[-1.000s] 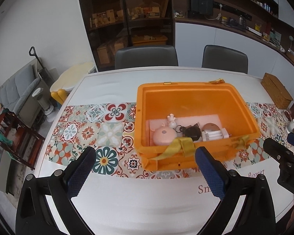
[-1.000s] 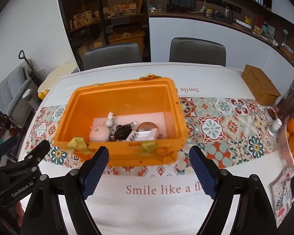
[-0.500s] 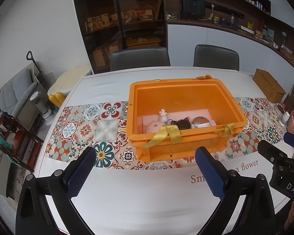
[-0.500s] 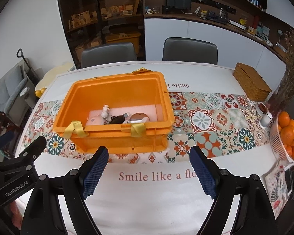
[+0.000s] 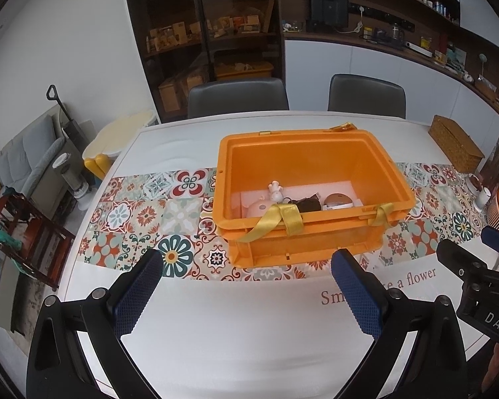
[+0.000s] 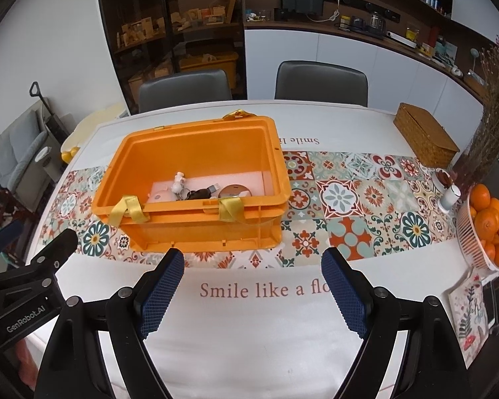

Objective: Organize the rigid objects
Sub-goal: 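Withdraw the open right tool up from the crate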

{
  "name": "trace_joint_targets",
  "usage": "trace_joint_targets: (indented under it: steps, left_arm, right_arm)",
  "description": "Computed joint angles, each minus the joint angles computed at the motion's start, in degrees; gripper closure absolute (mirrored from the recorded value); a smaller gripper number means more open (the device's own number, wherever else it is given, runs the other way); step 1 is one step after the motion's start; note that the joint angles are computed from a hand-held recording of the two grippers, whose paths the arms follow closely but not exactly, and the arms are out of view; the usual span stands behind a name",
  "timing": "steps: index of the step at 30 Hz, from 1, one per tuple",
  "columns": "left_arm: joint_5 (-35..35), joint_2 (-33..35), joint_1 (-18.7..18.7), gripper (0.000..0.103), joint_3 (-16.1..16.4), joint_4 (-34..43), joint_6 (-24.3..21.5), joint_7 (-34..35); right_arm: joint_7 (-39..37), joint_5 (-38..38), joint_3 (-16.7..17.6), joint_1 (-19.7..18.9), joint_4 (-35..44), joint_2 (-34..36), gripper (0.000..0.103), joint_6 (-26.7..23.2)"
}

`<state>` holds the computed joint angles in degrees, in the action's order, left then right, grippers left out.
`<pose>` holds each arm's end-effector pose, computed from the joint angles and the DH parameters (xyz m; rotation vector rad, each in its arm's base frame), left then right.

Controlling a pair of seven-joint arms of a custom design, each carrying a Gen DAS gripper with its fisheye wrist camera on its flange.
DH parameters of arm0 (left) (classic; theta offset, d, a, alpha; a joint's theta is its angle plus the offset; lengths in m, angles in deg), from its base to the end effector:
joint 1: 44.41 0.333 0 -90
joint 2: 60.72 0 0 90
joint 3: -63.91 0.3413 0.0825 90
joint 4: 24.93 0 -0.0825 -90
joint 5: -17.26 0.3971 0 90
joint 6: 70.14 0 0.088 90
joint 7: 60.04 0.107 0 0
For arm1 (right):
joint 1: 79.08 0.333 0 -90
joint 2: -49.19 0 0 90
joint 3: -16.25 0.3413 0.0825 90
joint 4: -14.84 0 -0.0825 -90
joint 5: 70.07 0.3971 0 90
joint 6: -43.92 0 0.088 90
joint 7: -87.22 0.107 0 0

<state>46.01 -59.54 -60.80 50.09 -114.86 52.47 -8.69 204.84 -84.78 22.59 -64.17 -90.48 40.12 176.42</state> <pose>0.5462 -0.2921 0.7076 -1.7694 1.7786 -0.5786 0.5274 0.2056 0.6877 -1.8265 1.8168 -0.6146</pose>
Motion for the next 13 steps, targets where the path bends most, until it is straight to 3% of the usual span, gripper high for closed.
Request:
trace_joint_targets:
  steps: [13]
  left_arm:
    - [-1.22,-0.04,0.04,0.0,-0.01,0.05,0.05,0.58]
  right_arm:
    - [-0.54,0.47,0.0,-0.11,-0.56,-0.55,0.018,0.15]
